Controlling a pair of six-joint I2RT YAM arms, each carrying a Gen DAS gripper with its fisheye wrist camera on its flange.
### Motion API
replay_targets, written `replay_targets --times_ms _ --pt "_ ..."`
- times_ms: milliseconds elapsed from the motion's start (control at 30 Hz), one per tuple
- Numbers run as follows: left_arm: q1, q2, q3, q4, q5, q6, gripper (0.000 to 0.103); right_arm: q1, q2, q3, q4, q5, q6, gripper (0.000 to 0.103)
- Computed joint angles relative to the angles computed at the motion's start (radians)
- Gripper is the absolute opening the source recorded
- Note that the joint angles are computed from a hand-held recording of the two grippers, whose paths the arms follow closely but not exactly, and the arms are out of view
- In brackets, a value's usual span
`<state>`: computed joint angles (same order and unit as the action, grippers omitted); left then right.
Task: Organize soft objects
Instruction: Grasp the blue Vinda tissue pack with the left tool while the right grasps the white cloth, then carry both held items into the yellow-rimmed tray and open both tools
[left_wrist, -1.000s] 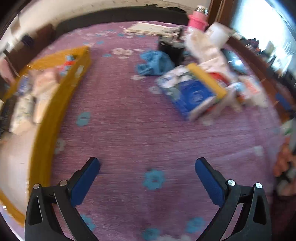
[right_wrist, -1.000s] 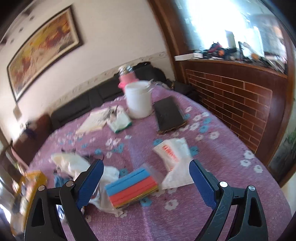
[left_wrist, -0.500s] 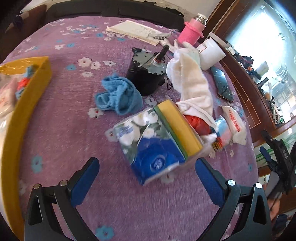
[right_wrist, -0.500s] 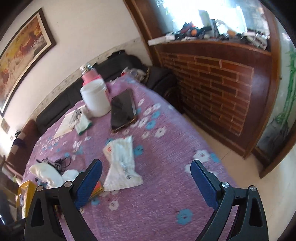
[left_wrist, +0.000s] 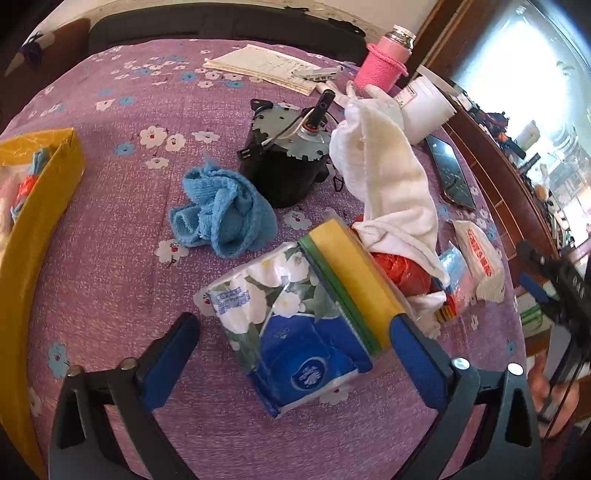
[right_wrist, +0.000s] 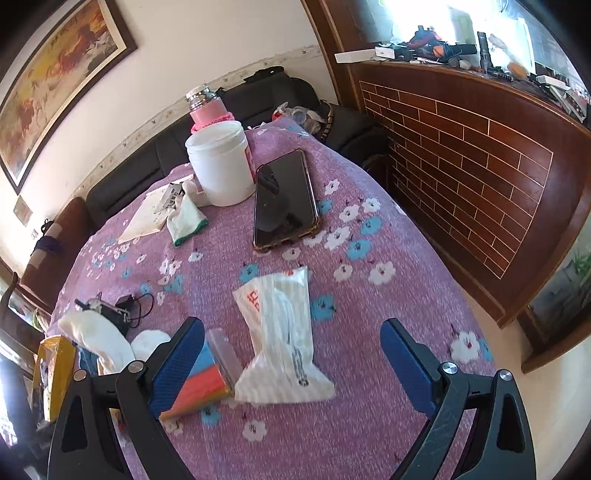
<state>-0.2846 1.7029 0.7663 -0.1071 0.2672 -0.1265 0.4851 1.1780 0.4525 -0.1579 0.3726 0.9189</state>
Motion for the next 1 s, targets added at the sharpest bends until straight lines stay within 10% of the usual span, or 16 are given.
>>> replay_targets --times_ms 33,133,667,733,800,1000 --pt "0.010 -0.012 -0.009 0.001 0.000 0.016 0.065 0.003 -0.001 0.006 0.000 -0.004 0.001 0.098" --pt "0.066 -0.020 -0.013 -0.027 0.060 0.051 0.056 0.034 0.016 0.026 0.017 -0.010 0.003 0.098" --pt "0.254 -0.251 -0.174 -0.076 0.223 0.137 0.054 0.270 0.632 0.635 -0.028 -0.041 -0.222 0.097" --pt "0.282 -0.284 -0.181 -0.100 0.244 0.157 0.055 0.268 0.678 0.680 -0.036 -0.038 -0.234 0.085" --pt "0.327 -0.318 -0.191 -0.127 0.275 0.185 0.055 0.252 0.700 0.709 -0.048 -0.092 -0.242 0.037" --pt "0.517 -0.373 -0.182 -0.248 0.413 0.294 0.055 0.272 0.620 0.667 -0.048 -0.086 -0.191 0.017"
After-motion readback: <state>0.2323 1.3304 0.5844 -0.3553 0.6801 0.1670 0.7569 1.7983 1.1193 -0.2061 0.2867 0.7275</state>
